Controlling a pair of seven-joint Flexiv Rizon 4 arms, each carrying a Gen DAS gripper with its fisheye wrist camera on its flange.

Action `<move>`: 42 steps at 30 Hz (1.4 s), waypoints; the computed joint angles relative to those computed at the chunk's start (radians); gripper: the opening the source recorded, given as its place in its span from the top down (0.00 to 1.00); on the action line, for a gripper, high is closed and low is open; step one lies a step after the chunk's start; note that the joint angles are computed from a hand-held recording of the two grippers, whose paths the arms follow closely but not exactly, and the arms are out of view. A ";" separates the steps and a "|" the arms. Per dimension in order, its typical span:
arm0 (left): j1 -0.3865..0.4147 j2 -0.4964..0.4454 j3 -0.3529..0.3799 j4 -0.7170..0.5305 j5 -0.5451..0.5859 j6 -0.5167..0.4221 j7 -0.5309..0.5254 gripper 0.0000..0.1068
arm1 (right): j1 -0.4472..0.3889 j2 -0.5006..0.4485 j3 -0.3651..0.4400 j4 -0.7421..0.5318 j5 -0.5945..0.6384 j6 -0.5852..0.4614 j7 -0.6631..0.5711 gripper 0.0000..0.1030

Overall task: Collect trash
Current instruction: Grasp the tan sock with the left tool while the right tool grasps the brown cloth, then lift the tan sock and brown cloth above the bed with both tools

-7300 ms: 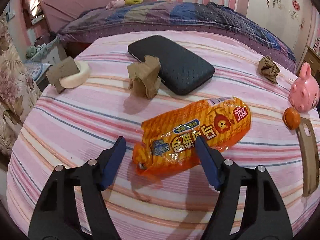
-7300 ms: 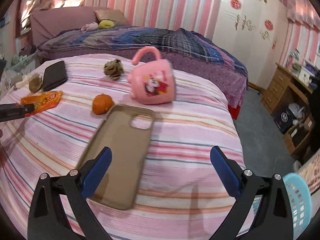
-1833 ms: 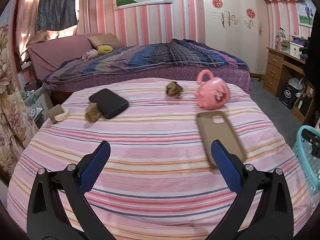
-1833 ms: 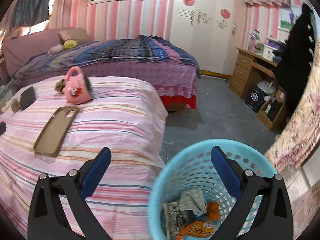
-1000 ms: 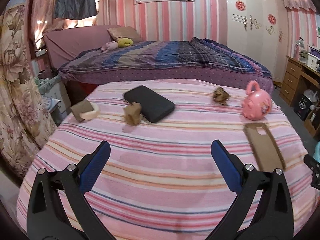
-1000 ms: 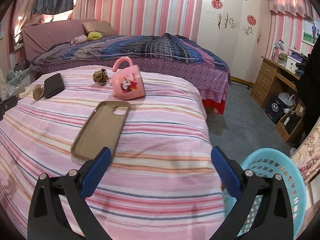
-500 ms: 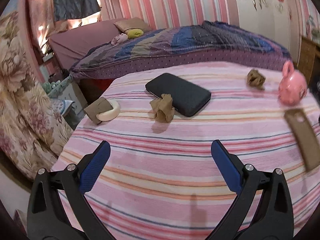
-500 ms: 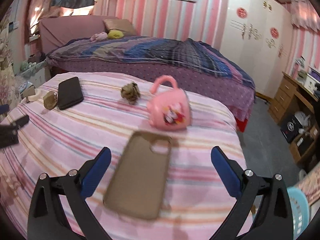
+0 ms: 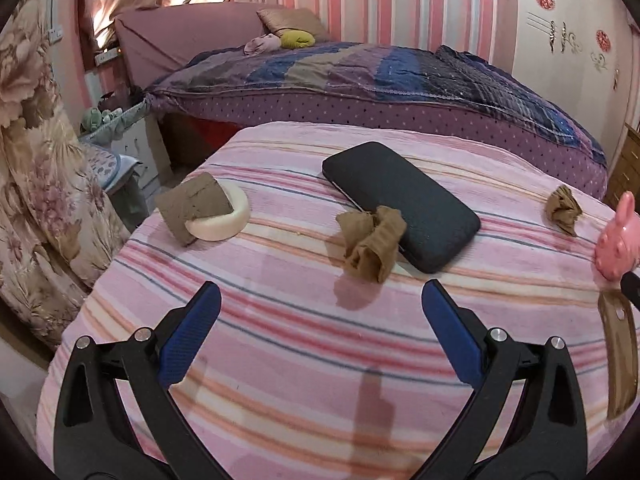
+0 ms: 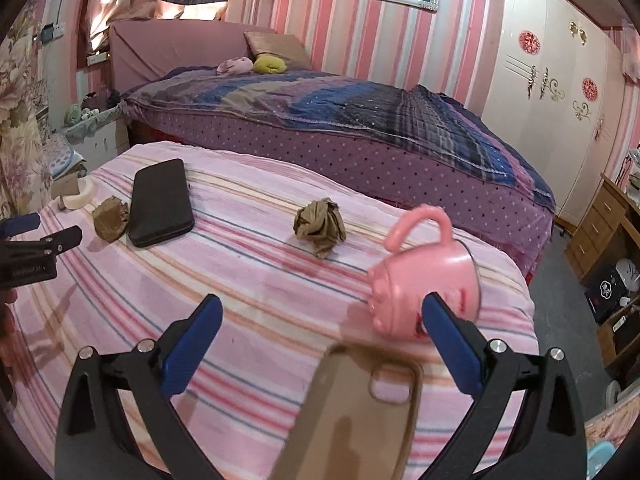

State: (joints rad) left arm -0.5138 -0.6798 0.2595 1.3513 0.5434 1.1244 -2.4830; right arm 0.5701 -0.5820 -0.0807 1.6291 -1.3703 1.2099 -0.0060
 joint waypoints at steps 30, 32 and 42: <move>0.058 -0.088 -0.023 -0.049 -0.256 0.095 0.235 0.72 | 0.065 -0.331 -0.027 -0.522 0.655 -0.229 -0.593 0.57; 0.055 -0.077 -0.019 -0.040 -0.256 0.088 0.228 0.72 | 0.081 -0.314 -0.055 -0.488 0.645 -0.207 -0.579 0.60; 0.015 -0.016 0.002 0.013 -0.196 0.079 0.172 0.72 | 0.148 -0.166 -0.176 -0.218 0.440 -0.021 -0.334 0.60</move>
State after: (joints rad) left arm -0.4985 -0.6955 0.2617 1.3645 0.3471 1.2037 -2.3107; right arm 0.7179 -0.7485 -0.2566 1.4115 -0.9307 1.1892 -0.3402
